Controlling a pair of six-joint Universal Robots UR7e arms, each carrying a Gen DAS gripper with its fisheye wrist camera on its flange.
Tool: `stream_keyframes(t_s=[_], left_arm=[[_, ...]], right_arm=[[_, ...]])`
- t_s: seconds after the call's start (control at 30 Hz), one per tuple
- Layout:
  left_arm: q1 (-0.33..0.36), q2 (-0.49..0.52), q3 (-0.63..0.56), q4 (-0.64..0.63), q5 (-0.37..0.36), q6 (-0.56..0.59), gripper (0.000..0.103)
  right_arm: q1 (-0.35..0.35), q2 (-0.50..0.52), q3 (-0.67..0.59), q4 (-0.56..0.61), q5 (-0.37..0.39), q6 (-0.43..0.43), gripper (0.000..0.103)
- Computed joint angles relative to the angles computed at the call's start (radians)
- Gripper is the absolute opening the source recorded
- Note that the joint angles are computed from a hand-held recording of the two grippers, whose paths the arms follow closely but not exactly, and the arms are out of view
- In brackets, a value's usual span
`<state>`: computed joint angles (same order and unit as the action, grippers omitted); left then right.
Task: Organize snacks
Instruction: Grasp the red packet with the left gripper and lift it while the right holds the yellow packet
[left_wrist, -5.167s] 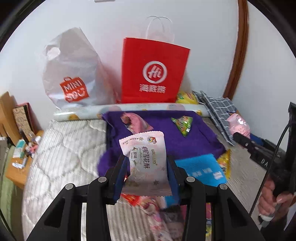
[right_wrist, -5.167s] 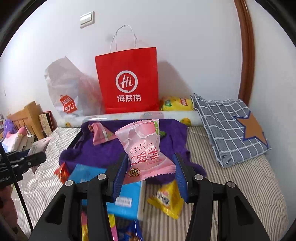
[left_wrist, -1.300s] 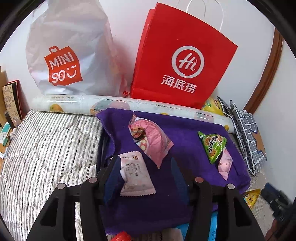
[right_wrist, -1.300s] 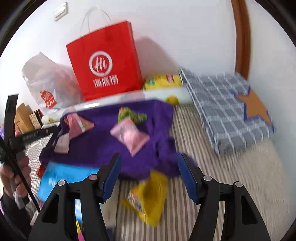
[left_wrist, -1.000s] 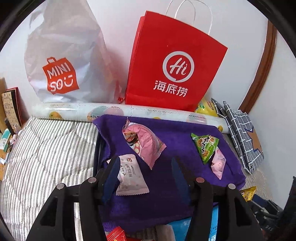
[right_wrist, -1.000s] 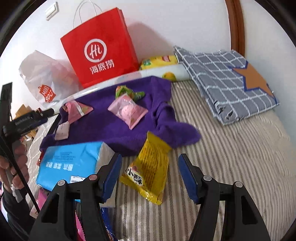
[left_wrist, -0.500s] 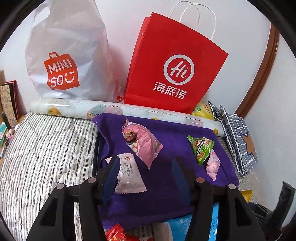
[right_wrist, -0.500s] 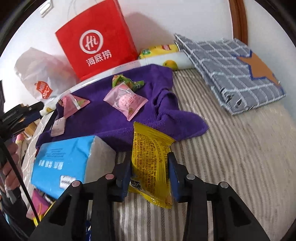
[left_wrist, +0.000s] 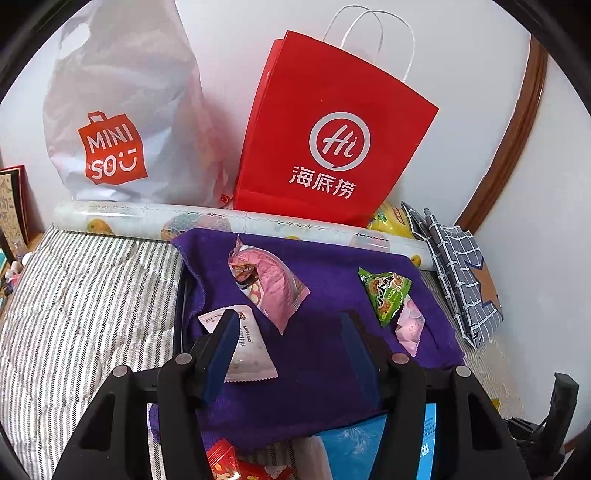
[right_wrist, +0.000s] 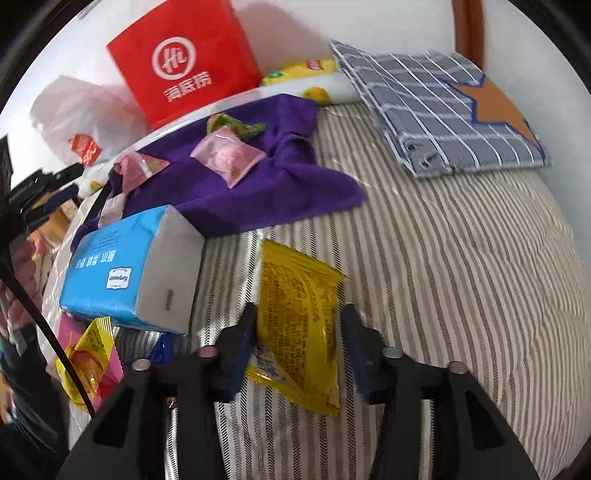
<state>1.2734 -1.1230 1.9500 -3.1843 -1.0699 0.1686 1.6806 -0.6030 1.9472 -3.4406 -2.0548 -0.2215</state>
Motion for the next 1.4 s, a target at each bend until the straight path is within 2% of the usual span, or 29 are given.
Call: stream_keyframes(t_s=[0.03, 0.13, 0.23, 0.33, 0.37, 0.43, 0.6, 0.77, 0.87, 0.93, 1.0, 1.4], left_arm=[[0.0, -0.001, 0.0, 0.001, -0.001, -0.001, 0.056], [0.0, -0.004, 0.004, -0.004, -0.004, -0.001, 0.056], [-0.002, -0.003, 0.004, -0.007, 0.0, 0.003, 0.056], [-0.006, -0.001, 0.005, -0.005, 0.01, 0.011, 0.056], [-0.009, -0.002, 0.006, -0.006, 0.016, 0.015, 0.056], [-0.013, -0.007, 0.015, -0.013, 0.025, 0.023, 0.056], [-0.016, -0.05, 0.072, 0.006, 0.067, 0.013, 0.056], [-0.023, -0.125, 0.164, 0.01, 0.11, 0.029, 0.057], [-0.021, -0.145, 0.205, 0.036, 0.131, 0.035, 0.06], [-0.021, -0.144, 0.223, 0.041, 0.156, 0.029, 0.06], [-0.015, -0.143, 0.243, 0.023, 0.149, 0.026, 0.06], [0.005, -0.076, 0.234, -0.004, 0.161, -0.017, 0.06]], right_arm=[[-0.002, -0.005, 0.016, -0.023, 0.012, 0.004, 0.052], [0.0, 0.005, 0.038, -0.096, 0.012, -0.013, 0.065], [0.012, 0.045, 0.012, -0.134, -0.048, -0.026, 0.065], [0.004, 0.067, -0.01, -0.131, -0.021, -0.029, 0.063], [0.001, 0.077, -0.017, -0.142, -0.009, -0.038, 0.055], [0.02, 0.112, -0.045, -0.182, -0.073, -0.084, 0.046], [0.04, 0.136, -0.039, -0.284, -0.087, -0.191, 0.043], [0.02, 0.147, -0.013, -0.355, -0.029, -0.2, 0.043], [0.004, 0.13, 0.001, -0.321, 0.025, -0.168, 0.043], [0.001, 0.128, -0.002, -0.301, 0.029, -0.148, 0.043], [-0.004, 0.125, 0.001, -0.3, 0.043, -0.142, 0.043], [-0.001, 0.132, -0.008, -0.296, 0.033, -0.145, 0.043]])
